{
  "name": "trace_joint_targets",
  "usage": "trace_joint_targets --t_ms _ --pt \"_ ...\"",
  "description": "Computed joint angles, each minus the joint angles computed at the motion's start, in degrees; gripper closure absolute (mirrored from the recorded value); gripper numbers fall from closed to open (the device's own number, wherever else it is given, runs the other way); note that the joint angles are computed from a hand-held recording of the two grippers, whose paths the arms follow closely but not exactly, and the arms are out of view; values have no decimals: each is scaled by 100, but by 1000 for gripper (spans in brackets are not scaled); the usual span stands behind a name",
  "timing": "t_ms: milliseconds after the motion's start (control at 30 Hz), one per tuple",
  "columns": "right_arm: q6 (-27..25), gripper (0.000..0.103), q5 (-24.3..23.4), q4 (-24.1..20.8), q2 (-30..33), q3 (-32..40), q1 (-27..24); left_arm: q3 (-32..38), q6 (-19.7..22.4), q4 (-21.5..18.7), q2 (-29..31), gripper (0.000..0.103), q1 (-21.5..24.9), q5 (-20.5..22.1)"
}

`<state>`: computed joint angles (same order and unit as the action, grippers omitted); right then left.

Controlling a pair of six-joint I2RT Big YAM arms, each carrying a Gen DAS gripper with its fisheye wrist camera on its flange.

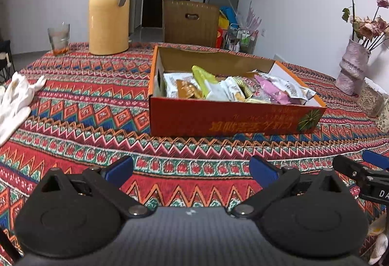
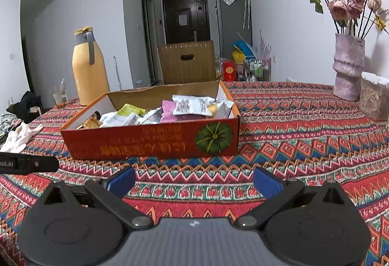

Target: Organize snacks

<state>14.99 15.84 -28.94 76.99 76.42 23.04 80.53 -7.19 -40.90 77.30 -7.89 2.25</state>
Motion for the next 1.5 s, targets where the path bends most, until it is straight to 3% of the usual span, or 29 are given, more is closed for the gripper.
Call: trace_joint_targets --t_ms 333,1500 --pt "38 0 -30 -207 111 97 37 -50 4 -62 35 0 37 135" --pt "67 0 -93 -248 168 110 7 -54 -12 -89 36 0 22 160"
